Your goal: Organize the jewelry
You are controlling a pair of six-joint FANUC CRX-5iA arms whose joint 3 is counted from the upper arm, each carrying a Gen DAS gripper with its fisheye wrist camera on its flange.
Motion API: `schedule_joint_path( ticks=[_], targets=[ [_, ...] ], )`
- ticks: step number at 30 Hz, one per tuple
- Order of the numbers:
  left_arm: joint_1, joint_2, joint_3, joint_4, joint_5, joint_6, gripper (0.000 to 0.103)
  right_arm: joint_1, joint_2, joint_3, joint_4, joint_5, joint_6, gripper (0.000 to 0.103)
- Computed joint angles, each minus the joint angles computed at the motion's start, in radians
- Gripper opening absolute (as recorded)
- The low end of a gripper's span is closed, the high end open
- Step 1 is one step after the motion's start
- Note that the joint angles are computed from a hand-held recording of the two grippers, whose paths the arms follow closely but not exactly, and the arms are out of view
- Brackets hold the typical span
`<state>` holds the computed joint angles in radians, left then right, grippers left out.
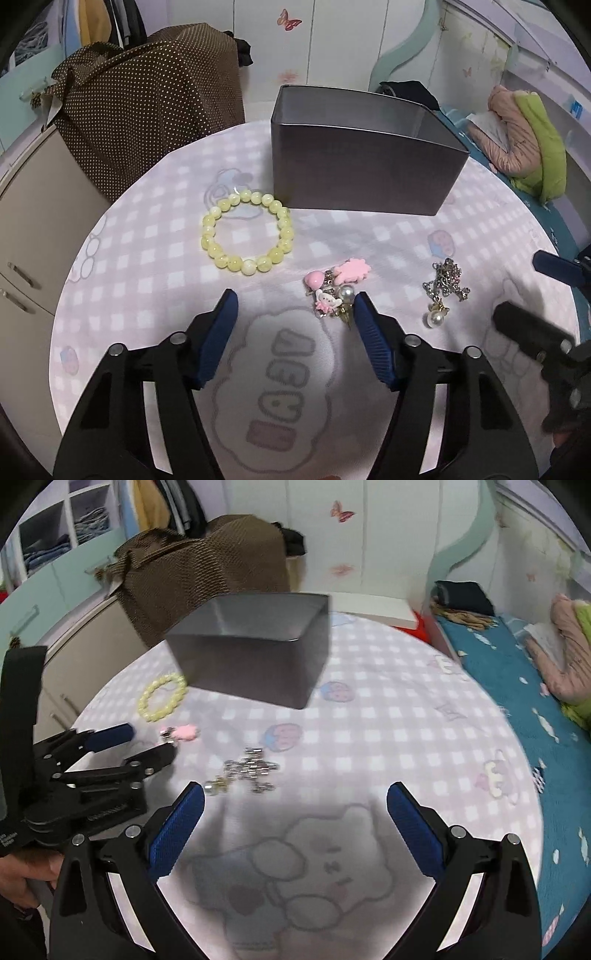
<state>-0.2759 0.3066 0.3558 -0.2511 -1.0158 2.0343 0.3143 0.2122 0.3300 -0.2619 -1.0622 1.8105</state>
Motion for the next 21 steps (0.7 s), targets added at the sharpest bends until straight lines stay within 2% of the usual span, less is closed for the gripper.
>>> schedule_joint_path(
  ticks=[2, 4, 6, 8, 11, 15, 19, 21],
  targets=[
    [0.012, -0.015, -0.021, 0.018, 0.013, -0.009, 0.043, 0.002, 0.004, 0.006, -0.021, -0.018, 0.018, 0.094],
    [0.028, -0.031, -0.045, 0.045, 0.028, -0.020, 0.035, 0.002, 0.009, 0.014, -0.050, -0.036, 0.030, 0.085],
    [0.040, -0.048, -0.071, 0.066, 0.040, -0.035, 0.031, 0.007, 0.019, 0.023, -0.066, -0.056, 0.034, 0.065],
    [0.043, -0.063, -0.089, 0.068, 0.046, -0.042, 0.029, 0.017, 0.024, 0.025, -0.068, -0.068, 0.039, 0.058],
    [0.049, -0.079, -0.111, 0.078, 0.059, -0.043, 0.029, 0.022, 0.022, 0.020, -0.086, -0.063, 0.047, 0.055],
    [0.054, -0.093, -0.129, 0.087, 0.067, -0.038, 0.026, 0.025, 0.019, 0.022, -0.101, -0.060, 0.049, 0.042],
    [0.062, -0.104, -0.143, 0.091, 0.076, -0.043, 0.025, 0.043, 0.010, -0.001, -0.082, -0.032, 0.051, 0.036],
    [0.059, -0.099, -0.134, 0.075, 0.071, -0.040, 0.026, 0.047, 0.006, -0.012, -0.073, -0.013, 0.046, 0.023]
  ],
)
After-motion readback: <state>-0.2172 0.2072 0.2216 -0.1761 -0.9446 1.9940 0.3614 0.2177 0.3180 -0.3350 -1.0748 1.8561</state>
